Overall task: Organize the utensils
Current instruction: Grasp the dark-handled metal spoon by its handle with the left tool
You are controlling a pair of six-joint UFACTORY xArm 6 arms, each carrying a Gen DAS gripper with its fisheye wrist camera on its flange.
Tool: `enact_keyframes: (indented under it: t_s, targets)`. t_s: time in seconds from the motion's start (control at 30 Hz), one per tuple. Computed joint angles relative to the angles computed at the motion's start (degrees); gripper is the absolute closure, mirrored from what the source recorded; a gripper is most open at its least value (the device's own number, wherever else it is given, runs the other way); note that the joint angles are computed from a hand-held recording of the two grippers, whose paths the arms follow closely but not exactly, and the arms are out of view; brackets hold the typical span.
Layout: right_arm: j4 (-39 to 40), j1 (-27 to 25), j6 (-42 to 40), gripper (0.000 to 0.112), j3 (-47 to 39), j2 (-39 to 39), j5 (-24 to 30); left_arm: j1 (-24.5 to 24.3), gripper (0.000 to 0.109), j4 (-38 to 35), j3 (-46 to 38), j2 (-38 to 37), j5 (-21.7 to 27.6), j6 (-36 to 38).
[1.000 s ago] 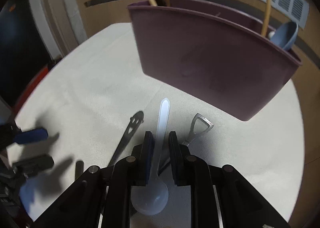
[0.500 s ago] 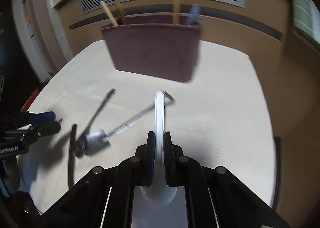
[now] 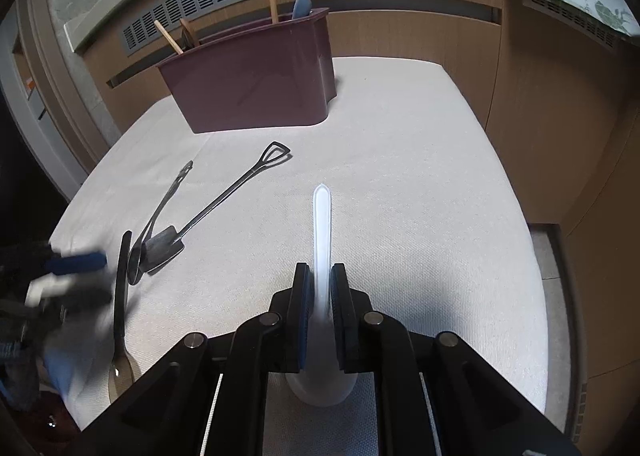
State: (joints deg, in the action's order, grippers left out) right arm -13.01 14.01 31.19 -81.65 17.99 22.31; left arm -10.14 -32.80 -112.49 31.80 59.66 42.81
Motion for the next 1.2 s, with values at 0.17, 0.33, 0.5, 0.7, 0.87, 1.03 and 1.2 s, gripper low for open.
enact_keyframes:
  t_s: [0.17, 0.33, 0.5, 0.7, 0.87, 1.03, 1.2]
  targets:
    - [-11.63, -0.07, 9.5, 0.101, 2.29, -2.66, 0.7, 0.24, 0.064, 4.34, -6.62, 3.75, 9.5, -10.51]
    - [-21.05, 0.37, 16.18, 0.101, 4.12, -4.9, 1.76, -0.19, 0.064, 6.12, -13.03, 7.44, 12.78, -16.94]
    - [-20.2, 0.43, 16.09, 0.101, 3.94, -4.65, 2.43, -4.07, 0.064, 14.13, -9.71, 5.98, 5.08, -17.7]
    - [-21.59, 1.03, 17.66, 0.101, 3.0, -4.23, 5.7, -5.55, 0.062, 17.39, -0.46, 1.9, -6.41, -11.78]
    - [-19.55, 1.29, 15.84, 0.101, 3.23, -4.29, 4.96, -2.45, 0.063, 15.17, -1.8, 2.56, -5.32, -7.69]
    - [-15.96, 1.36, 13.3, 0.101, 3.12, -4.05, 4.03, 1.97, 0.065, 13.1, -8.58, 6.51, -1.52, -9.87]
    - [-13.29, 1.9, 11.03, 0.101, 2.29, -3.05, 4.46, 5.3, 0.068, 7.39, -25.43, 16.37, 7.84, -16.17]
